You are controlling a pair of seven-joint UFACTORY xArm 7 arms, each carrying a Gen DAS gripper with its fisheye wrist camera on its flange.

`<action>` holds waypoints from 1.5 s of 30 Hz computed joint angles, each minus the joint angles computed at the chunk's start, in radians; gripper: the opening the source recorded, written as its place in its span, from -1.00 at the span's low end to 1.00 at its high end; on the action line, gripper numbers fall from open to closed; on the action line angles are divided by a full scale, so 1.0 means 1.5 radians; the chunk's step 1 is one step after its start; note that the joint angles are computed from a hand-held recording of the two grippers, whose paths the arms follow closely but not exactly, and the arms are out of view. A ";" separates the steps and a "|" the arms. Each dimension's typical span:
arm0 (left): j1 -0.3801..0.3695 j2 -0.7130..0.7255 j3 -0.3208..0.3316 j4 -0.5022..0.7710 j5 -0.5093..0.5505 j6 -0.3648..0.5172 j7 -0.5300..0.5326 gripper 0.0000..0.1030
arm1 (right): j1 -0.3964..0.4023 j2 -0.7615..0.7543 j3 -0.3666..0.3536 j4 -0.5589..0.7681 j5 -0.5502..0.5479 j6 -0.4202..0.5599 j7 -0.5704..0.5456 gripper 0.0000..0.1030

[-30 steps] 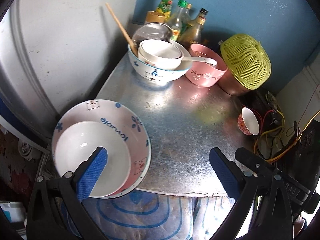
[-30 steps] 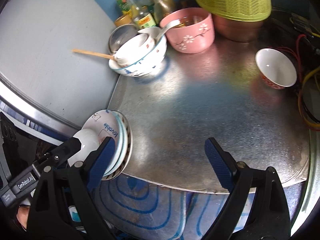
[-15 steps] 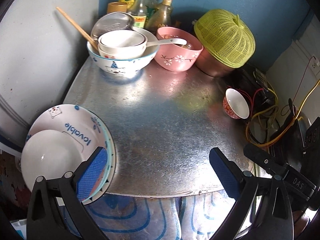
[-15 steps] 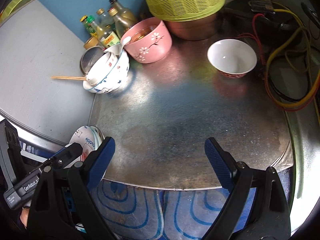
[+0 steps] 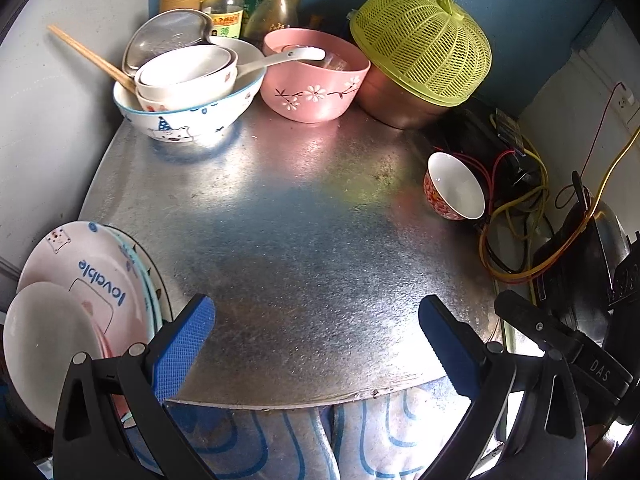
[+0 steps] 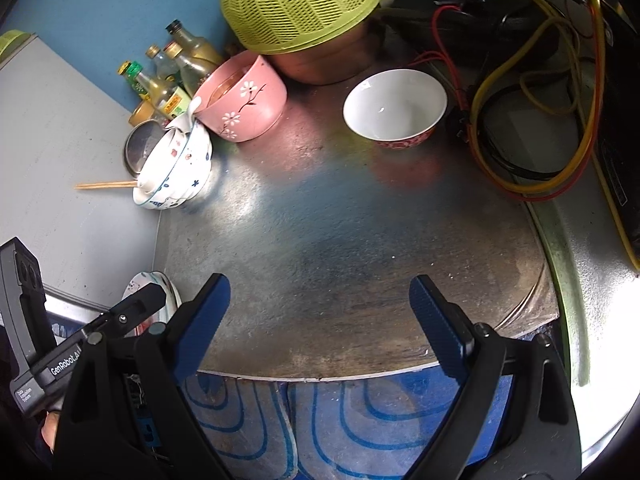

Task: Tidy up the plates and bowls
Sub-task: 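Move the right gripper to the other small red-patterned bowl, then lower the open right gripper onto the second small bowl's rim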

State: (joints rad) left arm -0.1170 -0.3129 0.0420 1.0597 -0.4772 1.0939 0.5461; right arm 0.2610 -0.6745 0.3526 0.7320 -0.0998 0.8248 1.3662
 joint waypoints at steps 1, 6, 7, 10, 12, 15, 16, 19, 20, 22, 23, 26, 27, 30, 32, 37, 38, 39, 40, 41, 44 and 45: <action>-0.002 0.004 -0.003 0.003 0.000 -0.001 -0.001 0.98 | -0.001 -0.003 -0.002 -0.003 0.000 0.000 0.001 0.79; -0.013 0.031 -0.016 0.024 -0.009 -0.004 -0.014 0.98 | -0.006 -0.023 -0.012 -0.026 0.004 -0.012 0.004 0.79; -0.014 0.036 -0.018 0.028 -0.011 -0.006 -0.016 0.98 | -0.008 -0.028 -0.015 -0.031 0.005 -0.016 0.005 0.79; -0.021 0.054 -0.029 0.041 -0.019 -0.014 -0.032 0.98 | -0.015 -0.050 -0.020 -0.056 0.009 -0.031 0.011 0.79; -0.028 0.072 -0.037 0.054 -0.024 -0.016 -0.044 0.98 | -0.023 -0.066 -0.020 -0.072 0.008 -0.040 0.016 0.79; -0.037 0.096 -0.049 0.070 -0.026 -0.018 -0.055 0.98 | -0.036 -0.088 -0.024 -0.095 0.003 -0.054 0.017 0.78; -0.040 0.105 -0.054 0.074 -0.026 -0.022 -0.061 0.98 | -0.039 -0.091 -0.029 -0.099 0.002 -0.060 0.012 0.78; -0.050 0.127 -0.069 0.087 -0.023 -0.038 -0.079 0.97 | -0.054 -0.092 -0.045 -0.109 -0.005 -0.075 -0.013 0.78; -0.054 0.133 -0.073 0.089 -0.023 -0.046 -0.084 0.97 | -0.059 -0.093 -0.053 -0.115 -0.007 -0.088 -0.026 0.78; -0.061 0.147 -0.082 0.097 -0.025 -0.070 -0.095 0.97 | -0.072 -0.088 -0.068 -0.123 -0.011 -0.109 -0.050 0.77; -0.065 0.154 -0.086 0.101 -0.026 -0.081 -0.099 0.97 | -0.078 -0.084 -0.076 -0.127 -0.012 -0.123 -0.063 0.76; -0.075 0.183 -0.097 0.120 -0.023 -0.108 -0.116 0.97 | -0.106 -0.062 -0.093 -0.131 -0.018 -0.167 -0.096 0.65; -0.078 0.195 -0.100 0.129 -0.022 -0.115 -0.121 0.97 | -0.116 -0.056 -0.097 -0.132 -0.020 -0.184 -0.106 0.61; -0.084 0.225 -0.109 0.153 -0.024 -0.132 -0.136 0.96 | -0.136 -0.029 -0.115 -0.129 -0.023 -0.226 -0.147 0.41; -0.087 0.243 -0.114 0.168 -0.023 -0.140 -0.144 0.95 | -0.143 -0.007 -0.129 -0.122 -0.018 -0.247 -0.178 0.35; -0.091 0.285 -0.126 0.205 -0.014 -0.146 -0.160 0.76 | -0.161 0.057 -0.145 -0.086 -0.012 -0.260 -0.246 0.13; -0.092 0.293 -0.129 0.213 -0.012 -0.144 -0.164 0.74 | -0.162 0.067 -0.148 -0.080 -0.010 -0.260 -0.258 0.12; -0.093 0.300 -0.132 0.220 -0.012 -0.143 -0.166 0.73 | -0.164 0.077 -0.149 -0.075 -0.008 -0.260 -0.266 0.10; -0.093 0.305 -0.134 0.224 -0.011 -0.144 -0.168 0.73 | -0.169 0.083 -0.146 -0.071 -0.009 -0.256 -0.270 0.09; -0.094 0.309 -0.136 0.227 -0.011 -0.144 -0.170 0.73 | -0.177 0.089 -0.140 -0.067 -0.015 -0.253 -0.269 0.09; -0.097 0.321 -0.142 0.235 -0.007 -0.143 -0.172 0.71 | -0.191 0.103 -0.134 -0.058 -0.024 -0.240 -0.268 0.09; -0.099 0.326 -0.144 0.239 -0.005 -0.141 -0.174 0.69 | -0.195 0.108 -0.132 -0.055 -0.028 -0.235 -0.266 0.09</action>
State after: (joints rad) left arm -0.2652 0.1756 -0.1738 1.4178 -0.4846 0.8831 0.2854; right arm -0.0317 -0.5122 0.1550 0.6493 -0.1421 0.4725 0.9668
